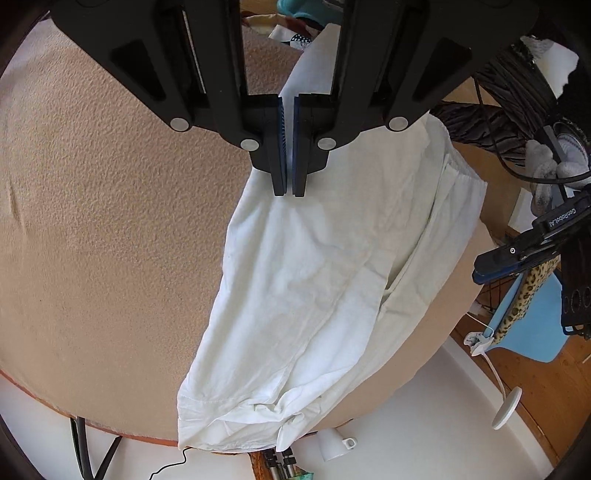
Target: Fold small clothes
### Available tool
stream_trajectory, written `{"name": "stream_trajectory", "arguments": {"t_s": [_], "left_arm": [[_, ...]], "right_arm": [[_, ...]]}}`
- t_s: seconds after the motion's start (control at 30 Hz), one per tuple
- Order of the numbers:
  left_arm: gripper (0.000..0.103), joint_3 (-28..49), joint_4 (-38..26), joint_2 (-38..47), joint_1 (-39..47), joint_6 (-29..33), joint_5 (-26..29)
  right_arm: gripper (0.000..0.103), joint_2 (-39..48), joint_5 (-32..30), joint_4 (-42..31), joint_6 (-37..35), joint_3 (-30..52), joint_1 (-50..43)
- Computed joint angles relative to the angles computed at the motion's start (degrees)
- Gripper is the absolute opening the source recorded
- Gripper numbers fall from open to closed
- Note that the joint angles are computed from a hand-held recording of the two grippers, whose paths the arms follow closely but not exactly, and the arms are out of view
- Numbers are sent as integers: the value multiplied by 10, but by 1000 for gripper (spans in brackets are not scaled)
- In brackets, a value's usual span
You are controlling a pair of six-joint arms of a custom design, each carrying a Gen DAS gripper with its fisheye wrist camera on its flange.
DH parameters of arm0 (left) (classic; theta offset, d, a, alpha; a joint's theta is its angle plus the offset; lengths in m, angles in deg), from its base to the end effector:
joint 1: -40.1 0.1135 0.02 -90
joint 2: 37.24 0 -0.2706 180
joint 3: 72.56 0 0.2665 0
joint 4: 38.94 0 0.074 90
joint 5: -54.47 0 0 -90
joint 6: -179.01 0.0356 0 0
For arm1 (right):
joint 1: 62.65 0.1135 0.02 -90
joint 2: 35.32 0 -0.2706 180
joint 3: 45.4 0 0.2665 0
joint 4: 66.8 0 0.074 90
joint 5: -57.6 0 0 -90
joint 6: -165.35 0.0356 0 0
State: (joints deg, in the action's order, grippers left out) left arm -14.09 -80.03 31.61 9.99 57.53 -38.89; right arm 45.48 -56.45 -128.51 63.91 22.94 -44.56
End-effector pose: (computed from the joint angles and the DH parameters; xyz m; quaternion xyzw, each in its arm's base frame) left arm 0.2197 -0.1250 0.2322 -0.0210 0.9434 -0.1451 0.2975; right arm 0.2484 0.0964 0.2206 -0.2746 0.9294 0.2138 0.1225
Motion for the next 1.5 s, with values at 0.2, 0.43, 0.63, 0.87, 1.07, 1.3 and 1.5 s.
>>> {"name": "stream_trajectory", "arguments": {"t_s": [0.2, 0.43, 0.63, 0.87, 1.07, 1.3, 1.5], "left_arm": [[36, -20, -29, -2, 33, -5, 35], [36, -26, -15, 2, 46, -38, 51], [36, -22, -17, -3, 36, -36, 31], [51, -30, -26, -10, 55, -27, 65], [48, -50, -30, -8, 104, -23, 142], [43, -53, -40, -3, 108, 9, 187], [41, -62, -49, -10, 123, -6, 256]], "right_arm": [[4, -69, -33, -75, -33, -40, -45], [6, -13, -57, -30, -1, 38, -73], [6, 94, 3, 67, 73, 101, -9], [8, 125, 8, 31, 107, 121, -51], [58, 41, -71, -43, 66, 72, -95], [55, -34, -128, -96, 27, -19, -120], [55, -17, -166, -134, 15, -11, -108]]}}
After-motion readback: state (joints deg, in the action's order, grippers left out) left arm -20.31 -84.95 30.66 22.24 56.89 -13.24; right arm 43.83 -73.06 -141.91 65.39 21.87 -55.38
